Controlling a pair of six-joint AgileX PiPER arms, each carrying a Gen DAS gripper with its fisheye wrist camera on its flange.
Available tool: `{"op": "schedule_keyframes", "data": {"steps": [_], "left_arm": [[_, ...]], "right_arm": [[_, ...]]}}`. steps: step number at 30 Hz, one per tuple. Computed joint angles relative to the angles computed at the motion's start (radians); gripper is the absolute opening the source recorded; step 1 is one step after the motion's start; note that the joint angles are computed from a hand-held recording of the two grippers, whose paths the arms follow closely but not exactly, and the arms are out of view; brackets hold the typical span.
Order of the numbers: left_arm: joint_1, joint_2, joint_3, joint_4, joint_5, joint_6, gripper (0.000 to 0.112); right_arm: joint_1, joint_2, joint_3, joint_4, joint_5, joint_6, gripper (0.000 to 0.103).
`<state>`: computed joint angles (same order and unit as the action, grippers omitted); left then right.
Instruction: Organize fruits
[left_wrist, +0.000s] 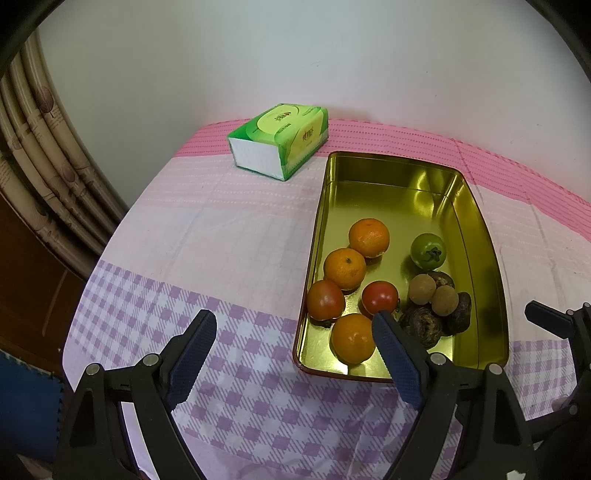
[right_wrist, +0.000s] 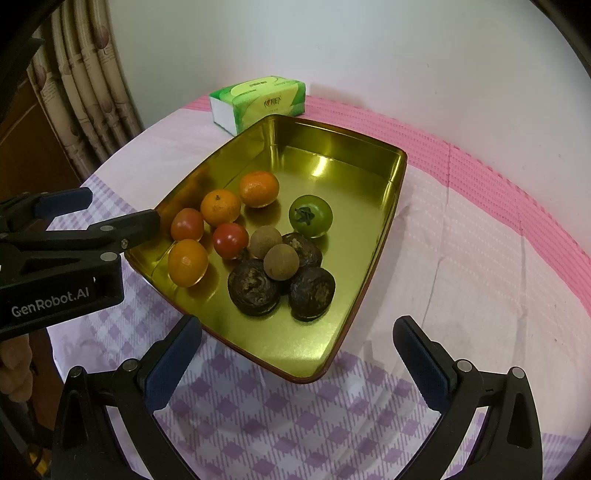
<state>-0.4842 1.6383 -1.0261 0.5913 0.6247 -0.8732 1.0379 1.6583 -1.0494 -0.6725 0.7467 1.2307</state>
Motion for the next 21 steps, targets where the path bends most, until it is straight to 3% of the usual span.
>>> {"op": "schedule_keyframes", "data": {"steps": [21], "left_arm": [[-0.004,0.000,0.003,-0.001,0.004,-0.003,0.084]], "right_arm": [[0.009,0.018,-0.024,-0.025,0.036,0.008,0.103]]}}
